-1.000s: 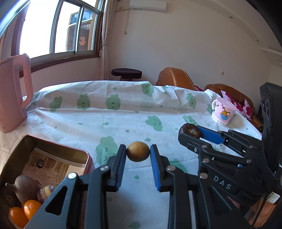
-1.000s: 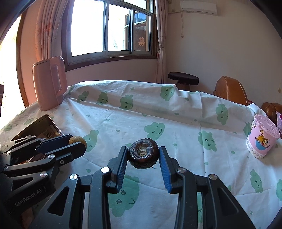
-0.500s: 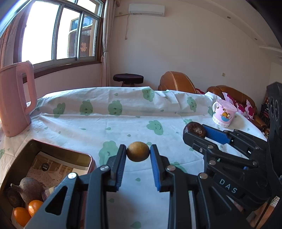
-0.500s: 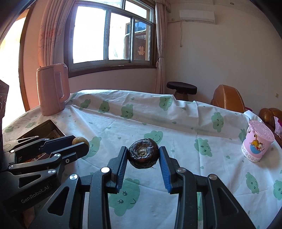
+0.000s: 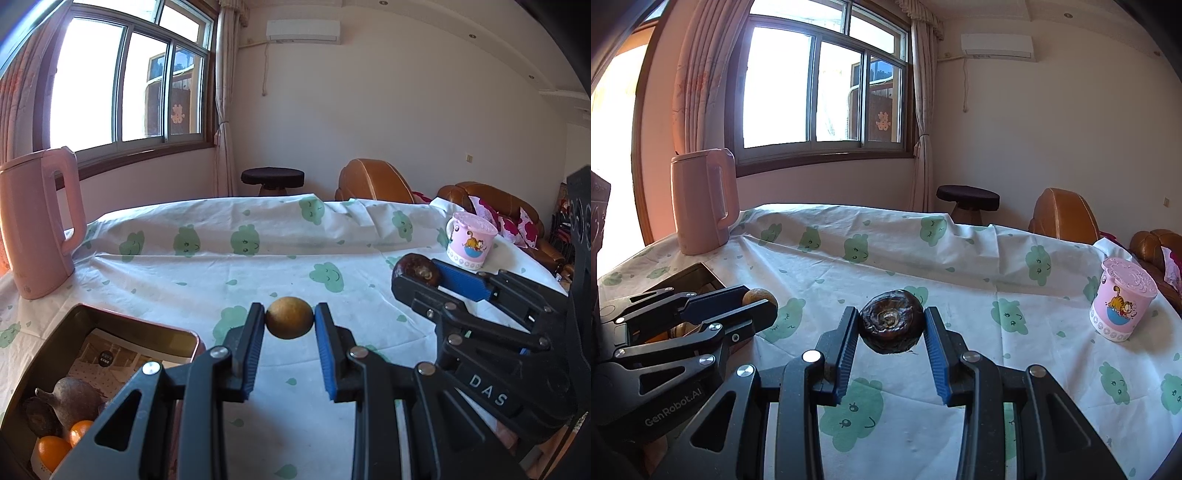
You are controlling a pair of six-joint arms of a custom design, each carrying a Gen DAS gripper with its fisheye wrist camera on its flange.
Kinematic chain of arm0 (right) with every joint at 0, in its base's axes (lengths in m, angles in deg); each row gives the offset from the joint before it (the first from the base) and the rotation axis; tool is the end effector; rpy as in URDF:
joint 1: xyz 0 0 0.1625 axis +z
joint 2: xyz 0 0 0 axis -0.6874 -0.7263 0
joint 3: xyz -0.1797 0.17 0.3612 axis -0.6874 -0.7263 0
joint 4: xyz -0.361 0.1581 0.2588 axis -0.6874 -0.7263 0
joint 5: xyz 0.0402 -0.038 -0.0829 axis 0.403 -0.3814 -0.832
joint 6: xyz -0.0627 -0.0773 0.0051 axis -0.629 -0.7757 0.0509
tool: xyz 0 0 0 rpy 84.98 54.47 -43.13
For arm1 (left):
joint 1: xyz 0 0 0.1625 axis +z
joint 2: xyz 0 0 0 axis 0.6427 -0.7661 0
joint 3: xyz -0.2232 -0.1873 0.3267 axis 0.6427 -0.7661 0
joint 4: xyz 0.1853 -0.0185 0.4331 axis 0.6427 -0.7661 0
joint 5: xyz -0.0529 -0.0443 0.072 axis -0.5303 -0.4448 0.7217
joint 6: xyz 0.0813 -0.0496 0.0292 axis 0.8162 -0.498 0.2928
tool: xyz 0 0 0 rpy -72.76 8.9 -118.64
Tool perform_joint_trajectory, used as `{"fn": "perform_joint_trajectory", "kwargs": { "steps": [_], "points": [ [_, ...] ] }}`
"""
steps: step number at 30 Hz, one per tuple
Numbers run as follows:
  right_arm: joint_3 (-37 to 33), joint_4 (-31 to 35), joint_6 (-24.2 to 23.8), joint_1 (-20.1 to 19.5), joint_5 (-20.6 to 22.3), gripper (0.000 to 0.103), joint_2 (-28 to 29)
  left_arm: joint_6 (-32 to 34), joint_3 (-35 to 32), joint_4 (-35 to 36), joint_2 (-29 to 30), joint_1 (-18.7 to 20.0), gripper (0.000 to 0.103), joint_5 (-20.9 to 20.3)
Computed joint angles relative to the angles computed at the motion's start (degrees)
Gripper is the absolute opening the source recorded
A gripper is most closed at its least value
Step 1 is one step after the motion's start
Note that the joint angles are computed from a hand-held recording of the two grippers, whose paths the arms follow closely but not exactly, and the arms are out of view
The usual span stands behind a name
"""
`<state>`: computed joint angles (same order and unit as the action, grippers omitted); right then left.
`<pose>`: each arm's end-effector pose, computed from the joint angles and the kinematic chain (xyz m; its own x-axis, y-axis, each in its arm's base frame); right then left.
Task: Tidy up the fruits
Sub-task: 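Lift both held fruits and carry them toward the tin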
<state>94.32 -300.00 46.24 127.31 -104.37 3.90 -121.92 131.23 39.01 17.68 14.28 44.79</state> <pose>0.0368 -0.5942 0.1801 -0.6854 0.1807 0.7054 -0.5860 0.4382 -0.6817 -0.2677 -0.6592 -0.0537 -0.5905 0.6188 -0.5181 0.8048 0.4044 -0.4344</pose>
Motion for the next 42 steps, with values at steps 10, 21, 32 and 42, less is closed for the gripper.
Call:
{"fn": "perform_joint_trajectory", "kwargs": {
  "steps": [10, 21, 32, 42],
  "points": [
    [0.8, -3.1, -0.4, 0.1, 0.9, 0.038, 0.3, 1.2, 2.4, -3.4, -1.4, -0.3, 0.029, -0.3],
    [2.1, -6.7, -0.2, -0.2, 2.6, 0.038, 0.4, 2.3, 4.8, -6.7, -2.7, -0.5, 0.029, -0.4],
    [2.9, -9.6, -0.1, -0.4, 3.9, 0.038, 0.7, 3.5, 7.4, -10.3, -4.2, -0.7, 0.029, -0.2],
    [3.5, -11.6, -0.2, -0.4, 4.8, 0.038, 0.9, 4.5, 9.8, -13.7, -5.6, -0.8, 0.029, -0.2]
  ]
}}
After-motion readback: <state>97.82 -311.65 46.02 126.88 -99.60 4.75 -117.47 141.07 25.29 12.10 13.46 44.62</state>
